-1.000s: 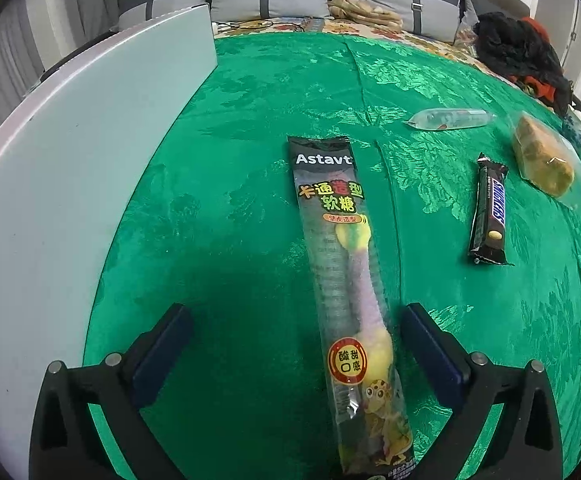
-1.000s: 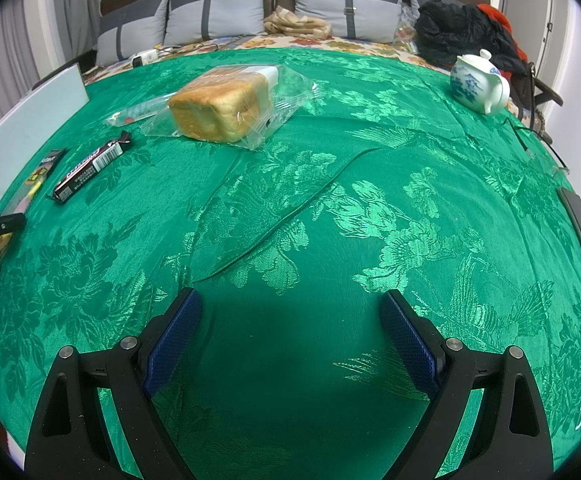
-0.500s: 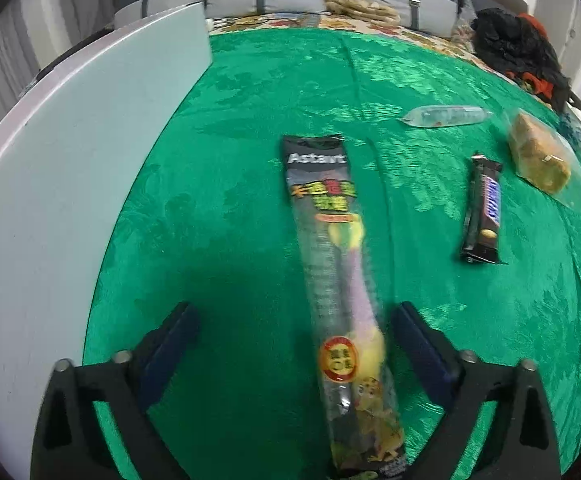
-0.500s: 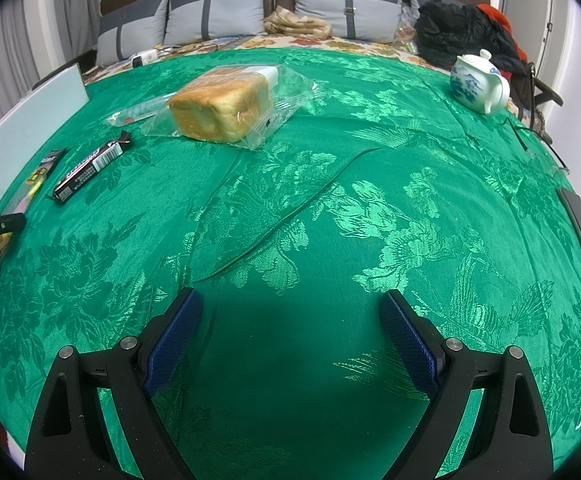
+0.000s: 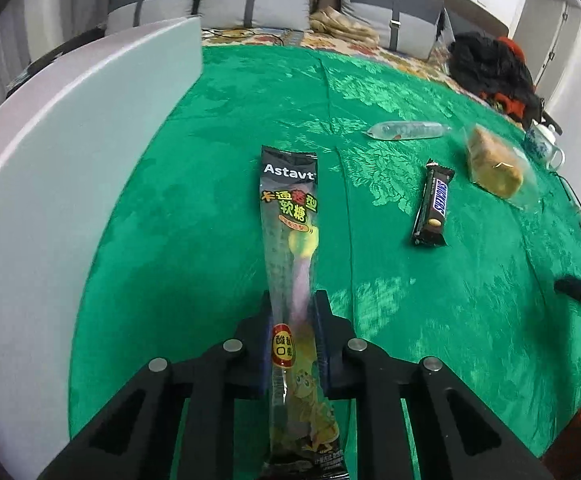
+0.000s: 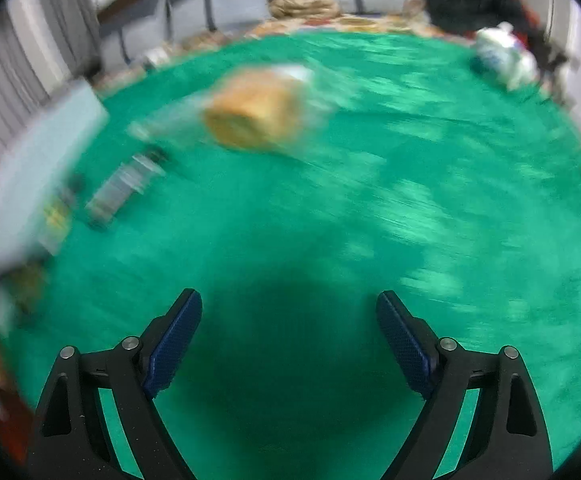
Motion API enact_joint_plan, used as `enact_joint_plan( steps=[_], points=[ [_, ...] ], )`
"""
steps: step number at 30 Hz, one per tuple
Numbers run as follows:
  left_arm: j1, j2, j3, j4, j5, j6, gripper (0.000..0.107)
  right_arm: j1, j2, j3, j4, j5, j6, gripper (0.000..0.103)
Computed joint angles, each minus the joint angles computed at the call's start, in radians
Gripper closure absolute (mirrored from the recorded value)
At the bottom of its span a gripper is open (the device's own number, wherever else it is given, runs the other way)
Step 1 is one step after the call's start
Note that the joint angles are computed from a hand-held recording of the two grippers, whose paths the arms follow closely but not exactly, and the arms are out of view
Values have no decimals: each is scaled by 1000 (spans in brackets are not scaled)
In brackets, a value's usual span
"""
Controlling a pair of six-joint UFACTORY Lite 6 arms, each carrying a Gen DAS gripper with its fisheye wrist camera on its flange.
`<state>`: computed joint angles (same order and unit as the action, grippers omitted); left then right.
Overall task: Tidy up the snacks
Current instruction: 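Carry the Astavt packet to the white box while the right tool grasps the Snickers bar, then open both tools over the white box, dropping the Astavt packet and Snickers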
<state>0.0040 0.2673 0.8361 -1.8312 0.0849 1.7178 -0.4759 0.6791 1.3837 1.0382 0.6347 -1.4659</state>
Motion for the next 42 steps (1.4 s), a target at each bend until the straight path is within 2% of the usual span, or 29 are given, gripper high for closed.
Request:
enact_joint_plan(
  steps=[2, 4, 8, 9, 10, 11, 12, 14, 17, 19, 23, 26, 30, 32, 35, 38, 39, 40, 41, 42],
  points=[
    [13, -49, -48, -72, 12, 75, 90, 84, 11, 68, -53, 85, 180, 12],
    [35, -83, -77, -2, 30, 0, 90, 202, 71, 184, -120, 136, 372, 14],
    [78, -143, -131, 83, 63, -93, 90, 442, 238, 455, -347, 37, 785, 15],
    [87, -161, -147, 90, 70, -96, 90, 473, 272, 507, -403, 29, 863, 19],
    [97, -188, -168, 116, 80, -116, 90, 497, 303, 553, -454, 33, 924, 27],
    [103, -207, -183, 124, 88, -118, 90, 515, 336, 596, -510, 47, 976, 64],
    [111, -229, -198, 137, 99, -124, 90, 527, 340, 598, -566, 30, 1014, 84],
    [129, -279, -228, 164, 128, -141, 90, 508, 327, 588, -554, 47, 991, 85],
    [173, -338, -251, 231, 196, -208, 90, 427, 253, 479, -415, 79, 837, 85],
    [205, -370, -252, 289, 245, -276, 90, 357, 177, 364, -287, 109, 677, 85],
    [295, -472, -239, 442, 377, -460, 90, 281, 71, 253, -181, 212, 579, 85],
    [410, -522, -189, 533, 505, -552, 90, 293, -43, 170, -97, 269, 532, 85],
    [631, -475, -25, 636, 667, -604, 90, 424, -175, 154, 9, 338, 542, 85],
    [723, -422, 64, 678, 686, -598, 90, 521, -212, 183, 50, 350, 569, 85],
    [839, -293, 214, 753, 674, -598, 90, 683, -179, 294, 60, 332, 642, 85],
    [901, -174, 321, 814, 619, -597, 89, 831, -113, 399, 39, 265, 700, 85],
    [912, -150, 327, 816, 586, -578, 89, 868, -92, 418, 34, 245, 710, 82],
    [917, -135, 325, 819, 537, -565, 81, 902, -70, 438, 20, 220, 722, 80],
    [916, -108, 322, 835, 476, -561, 58, 929, -57, 442, 1, 187, 732, 63],
    [912, -84, 322, 874, 426, -587, 43, 945, -53, 432, -11, 166, 736, 39]
  ],
)
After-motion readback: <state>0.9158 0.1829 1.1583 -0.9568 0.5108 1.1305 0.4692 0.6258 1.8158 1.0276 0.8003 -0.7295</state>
